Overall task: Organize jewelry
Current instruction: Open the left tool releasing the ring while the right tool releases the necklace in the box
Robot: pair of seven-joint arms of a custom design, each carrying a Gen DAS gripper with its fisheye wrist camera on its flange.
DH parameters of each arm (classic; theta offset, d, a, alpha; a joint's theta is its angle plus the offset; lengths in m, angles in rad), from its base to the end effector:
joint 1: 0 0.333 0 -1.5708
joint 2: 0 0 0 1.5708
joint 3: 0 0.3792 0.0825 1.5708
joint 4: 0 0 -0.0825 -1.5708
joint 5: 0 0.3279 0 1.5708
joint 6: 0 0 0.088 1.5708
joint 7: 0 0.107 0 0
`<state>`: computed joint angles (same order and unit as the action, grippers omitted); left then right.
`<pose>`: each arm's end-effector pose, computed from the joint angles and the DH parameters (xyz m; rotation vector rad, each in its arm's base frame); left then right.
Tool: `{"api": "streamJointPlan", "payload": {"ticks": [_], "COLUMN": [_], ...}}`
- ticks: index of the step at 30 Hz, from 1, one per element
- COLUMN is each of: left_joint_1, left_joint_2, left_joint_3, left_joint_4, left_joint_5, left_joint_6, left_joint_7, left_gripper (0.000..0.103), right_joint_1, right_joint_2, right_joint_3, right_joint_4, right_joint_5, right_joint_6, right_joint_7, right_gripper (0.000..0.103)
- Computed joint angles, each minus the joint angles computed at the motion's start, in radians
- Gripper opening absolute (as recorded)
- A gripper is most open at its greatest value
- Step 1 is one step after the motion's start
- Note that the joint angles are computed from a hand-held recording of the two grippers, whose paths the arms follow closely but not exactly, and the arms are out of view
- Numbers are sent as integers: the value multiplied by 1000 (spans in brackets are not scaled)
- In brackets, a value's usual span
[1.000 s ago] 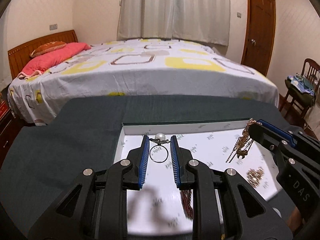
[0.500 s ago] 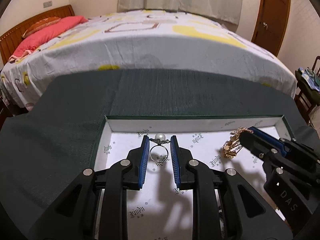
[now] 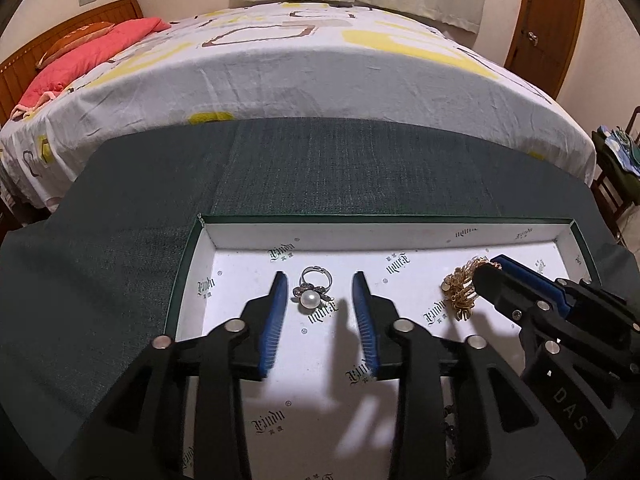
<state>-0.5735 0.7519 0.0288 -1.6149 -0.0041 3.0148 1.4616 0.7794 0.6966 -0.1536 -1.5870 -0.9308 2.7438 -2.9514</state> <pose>0.6319 -0.3895 0.3450 -1.4542 2.3072 -0.8126 0.5510 0.4715 0.3510 -1.4916 1.9792 -0.5365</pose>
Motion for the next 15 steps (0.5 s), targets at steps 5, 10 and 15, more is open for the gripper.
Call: {"api": "streamJointPlan", "payload": {"ticks": [5,10,15], "left_joint_1": [9,-5,-53], "left_joint_2": [-1,-13,-59], "left_joint_3": [-7,14,65], "left_joint_4": [-3,-35,-119], "left_joint_5": [-14,-20,-37], "left_joint_6": [8,62,163], "left_joint_7": [-11,-19,-3], "left_gripper": [55,64,71], "right_joint_1": [15,35,67], "right_joint_2": [-10,-28,-81], "right_joint_3": [-24,-36,-43], "right_joint_4": [-16,-31,-76], "right_joint_5": [-23,-87,-214], "right_joint_6": [4,-29,-80], "right_joint_7": [55,111,238], "right_gripper": [46,50,50]}}
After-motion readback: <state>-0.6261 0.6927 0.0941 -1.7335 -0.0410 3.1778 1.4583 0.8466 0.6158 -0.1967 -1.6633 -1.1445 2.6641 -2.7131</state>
